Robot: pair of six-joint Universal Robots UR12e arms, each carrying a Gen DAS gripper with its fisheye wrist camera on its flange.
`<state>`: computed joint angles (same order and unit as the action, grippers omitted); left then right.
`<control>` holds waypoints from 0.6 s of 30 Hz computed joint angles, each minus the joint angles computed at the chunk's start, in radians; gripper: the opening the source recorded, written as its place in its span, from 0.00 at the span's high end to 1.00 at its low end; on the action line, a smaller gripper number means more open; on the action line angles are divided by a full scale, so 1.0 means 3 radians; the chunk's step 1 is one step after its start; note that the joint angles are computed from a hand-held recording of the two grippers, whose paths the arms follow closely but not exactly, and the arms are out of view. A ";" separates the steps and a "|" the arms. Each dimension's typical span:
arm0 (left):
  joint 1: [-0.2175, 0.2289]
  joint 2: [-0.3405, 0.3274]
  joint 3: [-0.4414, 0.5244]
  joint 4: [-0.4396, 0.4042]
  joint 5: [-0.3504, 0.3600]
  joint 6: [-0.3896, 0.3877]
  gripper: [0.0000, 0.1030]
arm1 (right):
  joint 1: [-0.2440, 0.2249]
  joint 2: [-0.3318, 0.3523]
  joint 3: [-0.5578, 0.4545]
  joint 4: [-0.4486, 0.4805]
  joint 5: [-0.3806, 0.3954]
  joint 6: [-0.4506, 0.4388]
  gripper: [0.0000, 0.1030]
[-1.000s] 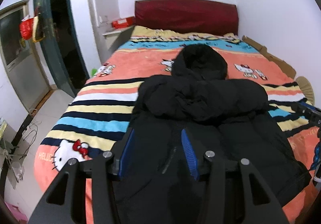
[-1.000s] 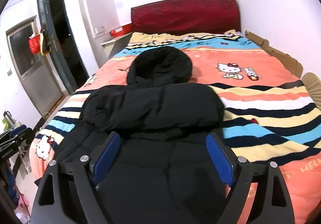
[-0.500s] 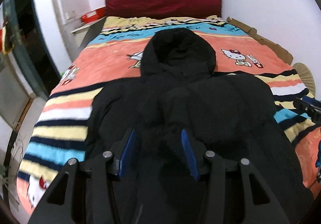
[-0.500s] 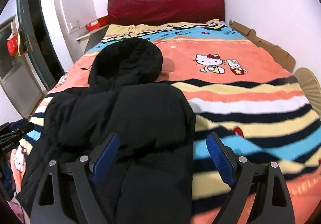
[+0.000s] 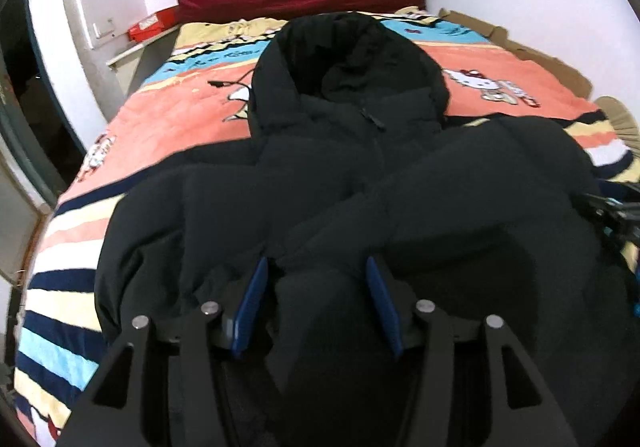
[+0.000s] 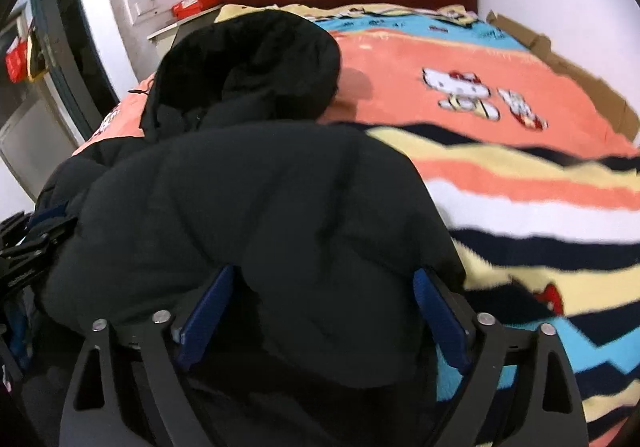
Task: Fold large clothes
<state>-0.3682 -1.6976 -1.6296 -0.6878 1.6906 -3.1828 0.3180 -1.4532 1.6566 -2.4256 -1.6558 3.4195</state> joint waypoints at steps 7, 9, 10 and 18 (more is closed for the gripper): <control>0.0038 0.0238 -0.0174 -0.0092 -0.0018 0.0261 0.51 | -0.0006 -0.0125 0.0071 0.0213 -0.0247 -0.0004 0.12; 0.0056 0.0280 -0.0178 -0.0065 -0.0021 0.0275 0.51 | 0.0026 -0.0147 0.0053 0.0225 -0.0316 -0.0023 0.12; 0.0065 0.0287 -0.0171 -0.0020 0.0026 0.0274 0.51 | 0.0046 -0.0154 0.0037 0.0200 -0.0321 -0.0049 0.12; 0.0272 0.0137 -0.0022 0.0087 0.0117 -0.0066 0.51 | 0.0217 0.0054 -0.0267 0.0077 -0.0259 -0.0196 0.12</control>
